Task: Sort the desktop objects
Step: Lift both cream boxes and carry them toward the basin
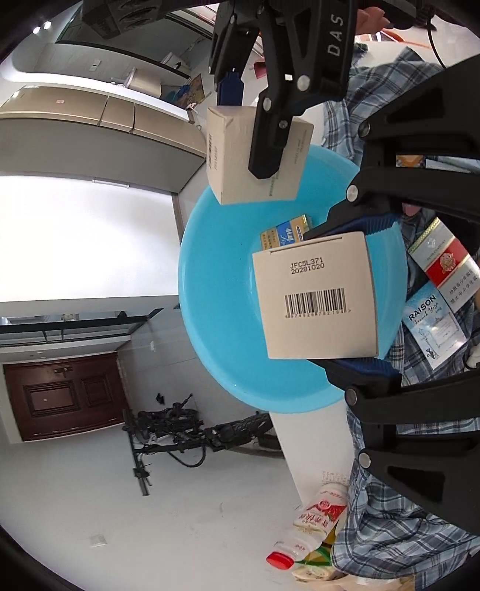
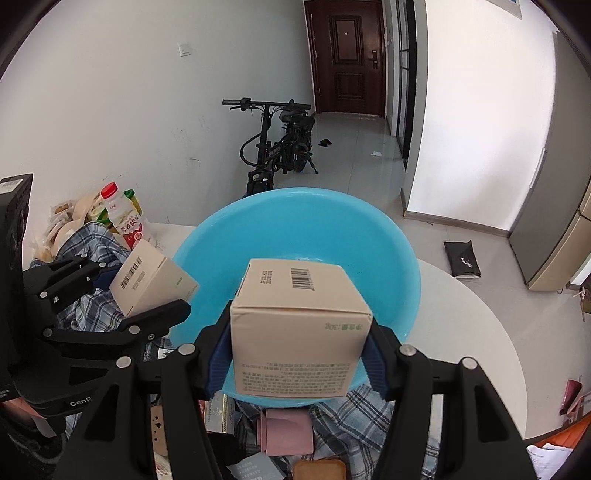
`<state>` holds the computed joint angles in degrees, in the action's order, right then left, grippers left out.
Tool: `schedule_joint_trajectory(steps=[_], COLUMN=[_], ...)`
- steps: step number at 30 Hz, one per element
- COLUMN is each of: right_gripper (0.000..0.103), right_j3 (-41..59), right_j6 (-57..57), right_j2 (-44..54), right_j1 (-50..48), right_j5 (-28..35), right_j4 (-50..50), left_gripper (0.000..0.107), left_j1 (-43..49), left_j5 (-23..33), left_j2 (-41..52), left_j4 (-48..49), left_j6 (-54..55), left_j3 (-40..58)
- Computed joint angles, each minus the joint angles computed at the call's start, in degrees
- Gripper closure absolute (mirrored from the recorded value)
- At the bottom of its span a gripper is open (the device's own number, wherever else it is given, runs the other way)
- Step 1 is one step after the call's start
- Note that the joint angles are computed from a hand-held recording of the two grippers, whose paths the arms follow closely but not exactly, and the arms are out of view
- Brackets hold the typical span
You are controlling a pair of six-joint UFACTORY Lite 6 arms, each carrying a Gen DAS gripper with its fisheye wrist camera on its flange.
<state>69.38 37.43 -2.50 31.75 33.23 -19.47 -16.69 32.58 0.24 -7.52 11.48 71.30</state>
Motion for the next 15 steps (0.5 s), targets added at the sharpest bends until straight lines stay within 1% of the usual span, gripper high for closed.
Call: schedule_joint_trajectory(steps=[1,3,4,8,10,11,13,15], right_gripper=[0.044,0.044,0.044,0.044,0.044,0.044,0.044,0.044], right_j3=[1.87,5.28,5.76,5.74,4.79,4.37,6.09,6.68], right_j6=[-2.09,-4.43,-3.35,5.36,8.85,9.83,6.58,6.10], right_j2=[1.11,2.86,2.82,0.77,-0.72,-1.11,0.92,2.05], right_j1=[-1.27,-3.56,-4.06,-1.91,-0.03,0.45,0.35,0.68], right_j5=[1.23,3.74,4.64,7.96,8.39,8.17,8.00,7.74], right_j4=[2.23,5.62,5.21,-2.77,-5.53,-5.50,-1.78,-0.96], left_gripper=[0.051,0.051,0.051,0.051,0.051,0.051,0.051,0.051], left_j1=[0.46,0.81,0.59,0.06,1.27,1.27,0.09,0.06], left_j5=[1.80,3.09,2.75,0.68,2.08,2.76,2.45,2.37], left_j2=[1.65,3.07,3.19,1.48,1.14,1.56,1.81,2.44], left_j4=[-0.91,-1.45,-0.57,2.62,-1.72,-1.51,2.97,3.91], left_j6=[0.22,0.29,-0.42,-3.41,-0.98,-1.03,-4.26,-4.81], left_j3=[2.38,4.75,5.04,3.62,3.95,4.63,5.24,5.94])
